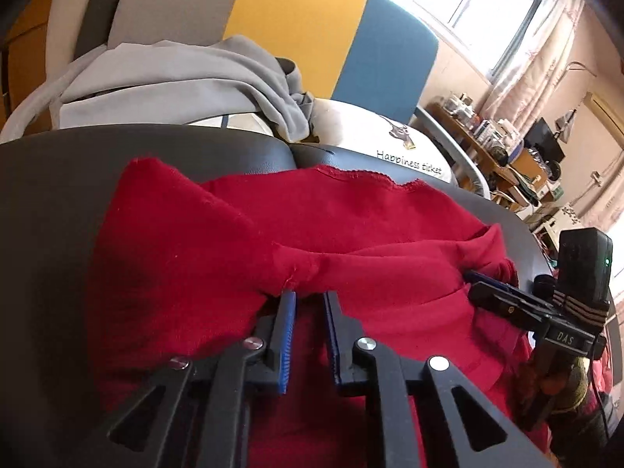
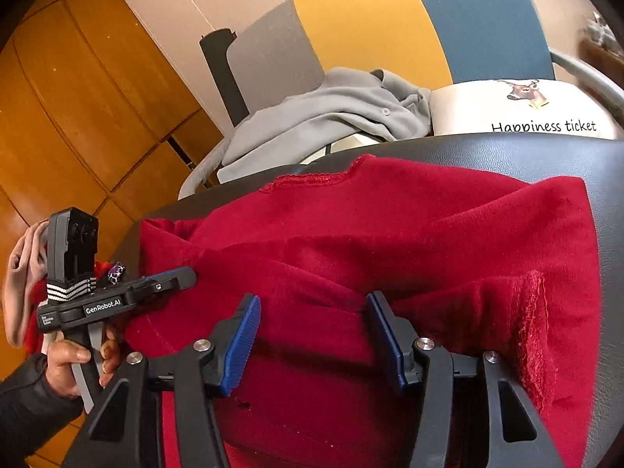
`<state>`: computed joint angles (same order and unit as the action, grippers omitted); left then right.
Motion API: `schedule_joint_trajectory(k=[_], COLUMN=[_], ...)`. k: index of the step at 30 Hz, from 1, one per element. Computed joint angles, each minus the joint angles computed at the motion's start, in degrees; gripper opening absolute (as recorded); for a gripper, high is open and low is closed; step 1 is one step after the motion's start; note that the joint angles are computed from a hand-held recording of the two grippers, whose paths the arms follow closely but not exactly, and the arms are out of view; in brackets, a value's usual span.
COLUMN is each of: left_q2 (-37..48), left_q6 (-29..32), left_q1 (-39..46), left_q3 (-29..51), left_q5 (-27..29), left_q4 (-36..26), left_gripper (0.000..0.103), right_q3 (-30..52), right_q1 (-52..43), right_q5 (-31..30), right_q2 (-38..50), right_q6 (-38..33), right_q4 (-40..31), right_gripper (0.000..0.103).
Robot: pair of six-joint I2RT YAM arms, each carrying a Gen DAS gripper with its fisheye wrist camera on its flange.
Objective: Fold clothes
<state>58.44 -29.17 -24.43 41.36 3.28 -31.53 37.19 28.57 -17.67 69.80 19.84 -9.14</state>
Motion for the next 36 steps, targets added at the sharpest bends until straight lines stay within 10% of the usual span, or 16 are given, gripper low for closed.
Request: schedule_joint_trajectory(k=[8, 16, 26, 33, 35, 36], left_q2=[-17.74, -28.25, -29.21, -31.08, -30.84, -31.41], left_q6=[-9.03, -33.26, -35.32, -37.63, -40.22, -40.4], left_q1=[-8.91, -34.52, -39.28, -40.86, -45.03, -45.28], left_q3=[-0.19, -8.08, -7.15, -9.76, -9.99, -10.31], left_q5=[-6.46, -24.18, -28.18, -29.24, -32.64, -32.83], left_q4=[-13.62, -24.88, -26.84, -25.81, -27.09, -27.05], left_gripper=[0.024, 0.024, 0.026, 0.026, 0.026, 0.026], right_q3=[0.29, -8.44, -9.2, -1.38, -0.05, 0.62], right_q1=[2.02, 8.71, -0.07, -13.28, -12.49, -11.18], right_q5=[2.75, 12.44, 9.09, 1.41, 3.04, 4.85], right_q2=[-16.17, -36.77, -45.15, -21.15, -13.26, -10.56], right_q6=[2.55, 9.91, 12.71, 1.28, 0.29, 0.35], right_q4=[-15.19, -28.75, -31.05, -21.37, -18.05, -17.04], right_gripper=[0.061, 0.074, 0.073, 0.071, 0.056, 0.029])
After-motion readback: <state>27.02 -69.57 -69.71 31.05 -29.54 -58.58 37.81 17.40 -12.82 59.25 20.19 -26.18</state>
